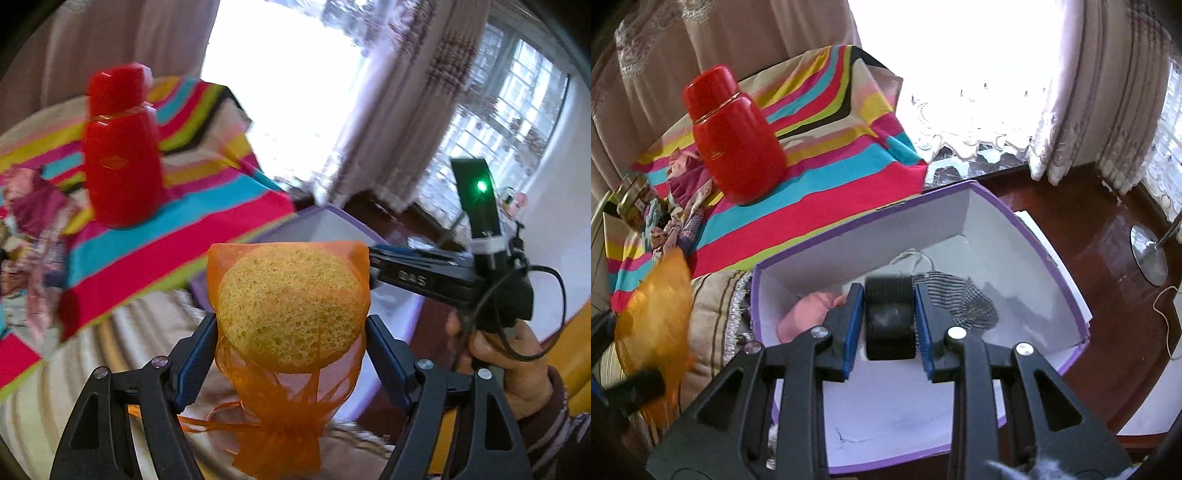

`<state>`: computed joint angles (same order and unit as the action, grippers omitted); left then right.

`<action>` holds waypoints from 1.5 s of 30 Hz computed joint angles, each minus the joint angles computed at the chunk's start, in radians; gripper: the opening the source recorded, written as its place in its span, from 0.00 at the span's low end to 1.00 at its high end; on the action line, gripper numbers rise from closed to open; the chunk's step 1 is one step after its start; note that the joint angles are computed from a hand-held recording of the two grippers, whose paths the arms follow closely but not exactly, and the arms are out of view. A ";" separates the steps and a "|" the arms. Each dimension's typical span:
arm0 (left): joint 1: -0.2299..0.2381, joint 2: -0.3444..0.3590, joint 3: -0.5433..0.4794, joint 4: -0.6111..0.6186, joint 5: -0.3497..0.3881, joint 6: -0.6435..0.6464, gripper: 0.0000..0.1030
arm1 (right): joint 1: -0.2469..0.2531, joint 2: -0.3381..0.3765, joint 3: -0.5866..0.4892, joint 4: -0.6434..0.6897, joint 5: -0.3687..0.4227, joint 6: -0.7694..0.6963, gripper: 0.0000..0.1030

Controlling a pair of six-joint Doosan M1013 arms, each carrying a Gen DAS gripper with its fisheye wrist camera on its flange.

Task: Organize soft objects
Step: 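Lower the orange mesh bag into the box and open the left tool, then move both tools back toward the pig plush and floral scarf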

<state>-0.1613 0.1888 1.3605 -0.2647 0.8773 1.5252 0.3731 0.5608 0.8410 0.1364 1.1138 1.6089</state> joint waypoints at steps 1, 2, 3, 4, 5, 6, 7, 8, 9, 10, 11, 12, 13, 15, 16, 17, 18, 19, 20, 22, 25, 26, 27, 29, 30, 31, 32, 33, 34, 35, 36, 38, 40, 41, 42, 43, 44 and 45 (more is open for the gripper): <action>-0.003 0.007 -0.006 -0.011 0.013 0.008 0.78 | -0.003 -0.003 0.004 0.002 -0.004 0.001 0.53; -0.007 0.013 -0.013 -0.011 0.025 0.013 0.79 | -0.004 -0.005 0.008 0.003 -0.008 0.003 0.58; -0.012 0.016 -0.015 -0.004 0.032 0.016 0.80 | -0.007 -0.005 0.010 0.004 -0.013 0.001 0.64; -0.015 0.017 -0.015 0.000 0.036 0.019 0.80 | -0.008 -0.008 0.015 0.006 -0.017 0.002 0.65; -0.017 0.017 -0.015 0.005 0.040 0.020 0.80 | -0.010 -0.007 0.013 0.009 -0.015 0.001 0.65; -0.016 0.017 -0.015 0.009 0.042 0.016 0.80 | -0.011 -0.006 0.012 0.013 -0.014 0.002 0.65; -0.014 0.016 -0.015 0.010 0.041 0.010 0.80 | -0.012 -0.006 0.013 0.015 -0.012 0.002 0.65; -0.011 0.016 -0.014 0.009 0.039 0.006 0.80 | -0.012 -0.006 0.013 0.018 -0.011 0.002 0.65; -0.010 0.014 -0.013 0.011 0.037 0.001 0.80 | -0.012 -0.005 0.013 0.021 -0.010 0.002 0.65; -0.009 0.011 -0.010 0.013 0.035 -0.004 0.80 | -0.011 -0.005 0.013 0.022 -0.010 0.002 0.65; -0.007 0.010 -0.009 0.018 0.034 -0.010 0.80 | -0.010 -0.005 0.012 0.023 -0.009 -0.001 0.65; -0.005 0.008 -0.007 0.019 0.031 -0.016 0.80 | -0.009 -0.005 0.013 0.023 -0.009 -0.002 0.65; -0.002 0.009 -0.007 0.016 0.028 -0.018 0.80 | -0.007 -0.004 0.012 0.025 -0.007 -0.005 0.65; 0.005 0.005 -0.002 0.007 0.024 -0.023 0.80 | -0.006 -0.001 0.007 0.030 -0.004 -0.014 0.65; 0.008 0.002 0.002 0.007 0.022 -0.027 0.80 | -0.004 0.000 0.004 0.031 -0.001 -0.017 0.65; 0.010 0.002 0.003 0.007 0.020 -0.027 0.80 | -0.003 0.003 0.000 0.032 0.003 -0.020 0.65; 0.014 -0.001 0.006 0.008 0.016 -0.031 0.80 | -0.001 0.006 -0.004 0.032 0.008 -0.022 0.65; 0.018 -0.004 0.010 0.007 0.011 -0.034 0.80 | 0.001 0.007 -0.005 0.032 0.011 -0.024 0.65; 0.021 -0.005 0.012 0.007 0.009 -0.037 0.80 | 0.004 0.009 -0.009 0.032 0.016 -0.026 0.65; 0.030 -0.013 0.021 0.014 -0.003 -0.048 0.80 | 0.012 0.013 -0.017 0.030 0.024 -0.033 0.65; 0.051 -0.024 0.036 0.016 -0.019 -0.065 0.80 | 0.022 0.020 -0.031 0.032 0.032 -0.049 0.65; 0.061 -0.029 0.042 0.020 -0.025 -0.078 0.80 | 0.027 0.024 -0.038 0.032 0.037 -0.056 0.65; 0.067 -0.033 0.048 0.024 -0.031 -0.088 0.80 | 0.033 0.029 -0.047 0.030 0.044 -0.061 0.65; 0.081 -0.041 0.059 0.036 -0.045 -0.110 0.80 | 0.043 0.037 -0.061 0.029 0.055 -0.075 0.65; 0.089 -0.046 0.066 0.043 -0.051 -0.124 0.80 | 0.049 0.041 -0.069 0.028 0.061 -0.081 0.65; 0.099 -0.052 0.073 0.048 -0.058 -0.137 0.80 | 0.056 0.047 -0.080 0.027 0.068 -0.088 0.65; 0.106 -0.055 0.078 0.052 -0.062 -0.145 0.80 | 0.060 0.051 -0.088 0.028 0.074 -0.094 0.65; 0.115 -0.060 0.085 0.059 -0.066 -0.159 0.80 | 0.065 0.058 -0.099 0.030 0.082 -0.099 0.65; 0.123 -0.064 0.092 0.061 -0.069 -0.168 0.80 | 0.069 0.063 -0.109 0.032 0.090 -0.102 0.65; 0.132 -0.069 0.099 0.061 -0.072 -0.179 0.80 | 0.075 0.071 -0.123 0.037 0.100 -0.106 0.65; 0.143 -0.074 0.108 0.062 -0.076 -0.192 0.80 | 0.079 0.078 -0.136 0.041 0.108 -0.110 0.65; 0.159 -0.082 0.123 0.065 -0.080 -0.211 0.80 | 0.090 0.092 -0.160 0.043 0.124 -0.116 0.65; 0.177 -0.089 0.135 0.072 -0.085 -0.227 0.80 | 0.101 0.108 -0.189 0.044 0.142 -0.122 0.65; 0.184 -0.092 0.139 0.081 -0.086 -0.238 0.80 | 0.106 0.114 -0.200 0.045 0.148 -0.125 0.65; 0.192 -0.094 0.142 0.094 -0.087 -0.251 0.80 | 0.112 0.121 -0.213 0.050 0.157 -0.130 0.65; 0.200 -0.097 0.147 0.102 -0.090 -0.261 0.80 | 0.118 0.128 -0.226 0.055 0.164 -0.134 0.65; 0.210 -0.102 0.151 0.114 -0.093 -0.277 0.80 | 0.123 0.134 -0.237 0.057 0.170 -0.137 0.65; 0.216 -0.103 0.153 0.123 -0.093 -0.289 0.80 | 0.130 0.142 -0.253 0.059 0.179 -0.143 0.65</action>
<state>0.0546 0.0861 1.5130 -0.1417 0.7847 1.2366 0.5028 0.7029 0.5884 0.1954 1.2924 1.4663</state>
